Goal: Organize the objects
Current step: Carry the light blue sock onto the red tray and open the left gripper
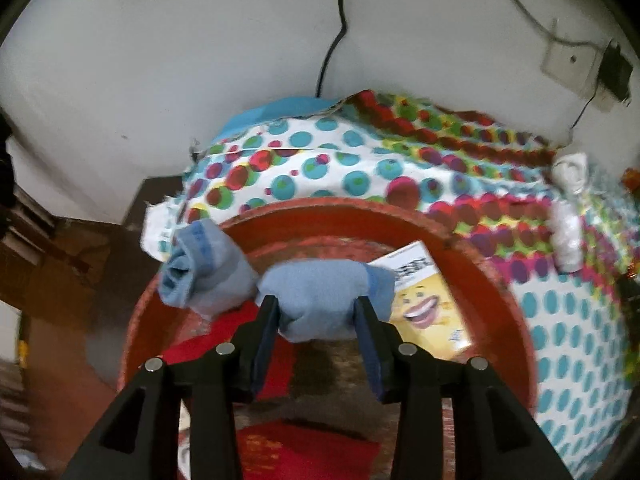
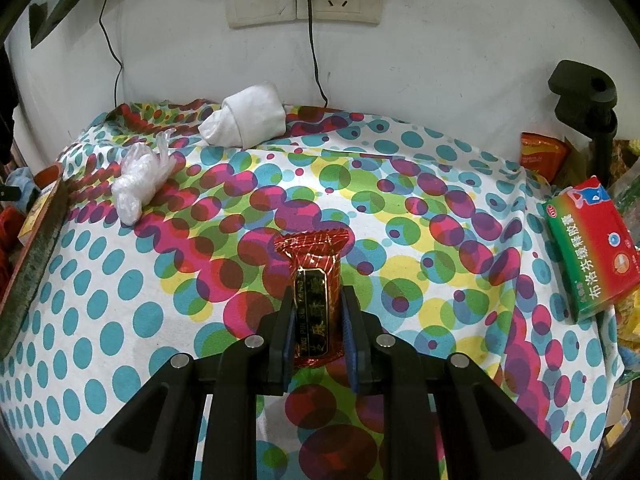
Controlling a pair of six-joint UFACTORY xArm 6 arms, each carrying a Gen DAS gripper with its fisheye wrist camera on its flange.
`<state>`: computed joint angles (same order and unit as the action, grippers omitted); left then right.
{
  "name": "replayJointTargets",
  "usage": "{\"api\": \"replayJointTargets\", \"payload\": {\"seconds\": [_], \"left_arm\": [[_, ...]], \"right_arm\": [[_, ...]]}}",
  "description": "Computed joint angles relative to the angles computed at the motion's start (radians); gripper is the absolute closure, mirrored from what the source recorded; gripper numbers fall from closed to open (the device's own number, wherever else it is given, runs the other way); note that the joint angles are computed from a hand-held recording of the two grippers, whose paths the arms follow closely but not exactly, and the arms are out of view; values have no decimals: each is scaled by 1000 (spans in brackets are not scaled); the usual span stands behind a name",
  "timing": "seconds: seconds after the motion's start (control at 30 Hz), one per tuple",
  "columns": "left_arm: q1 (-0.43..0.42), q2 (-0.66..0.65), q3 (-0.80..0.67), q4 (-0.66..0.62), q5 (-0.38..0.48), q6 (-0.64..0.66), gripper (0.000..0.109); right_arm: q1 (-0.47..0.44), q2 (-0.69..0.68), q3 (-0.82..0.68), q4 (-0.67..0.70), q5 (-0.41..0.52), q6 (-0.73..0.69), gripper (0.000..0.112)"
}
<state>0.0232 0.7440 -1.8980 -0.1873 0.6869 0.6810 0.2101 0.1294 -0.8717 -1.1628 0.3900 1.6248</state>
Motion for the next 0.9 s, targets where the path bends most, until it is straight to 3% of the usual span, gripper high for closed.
{"api": "replayJointTargets", "payload": {"seconds": [0.17, 0.27, 0.47, 0.9], "left_arm": [[14, -52, 80, -69, -37, 80, 68], [21, -106, 159, -103, -88, 120, 62], [31, -200, 303, -137, -185, 219, 61], [55, -329, 408, -302, -63, 405, 60]], "right_arm": [[9, 2, -5, 9, 17, -9, 93], [10, 3, -7, 11, 20, -13, 93], [20, 7, -13, 22, 48, -23, 89], [37, 10, -24, 44, 94, -27, 87]]}}
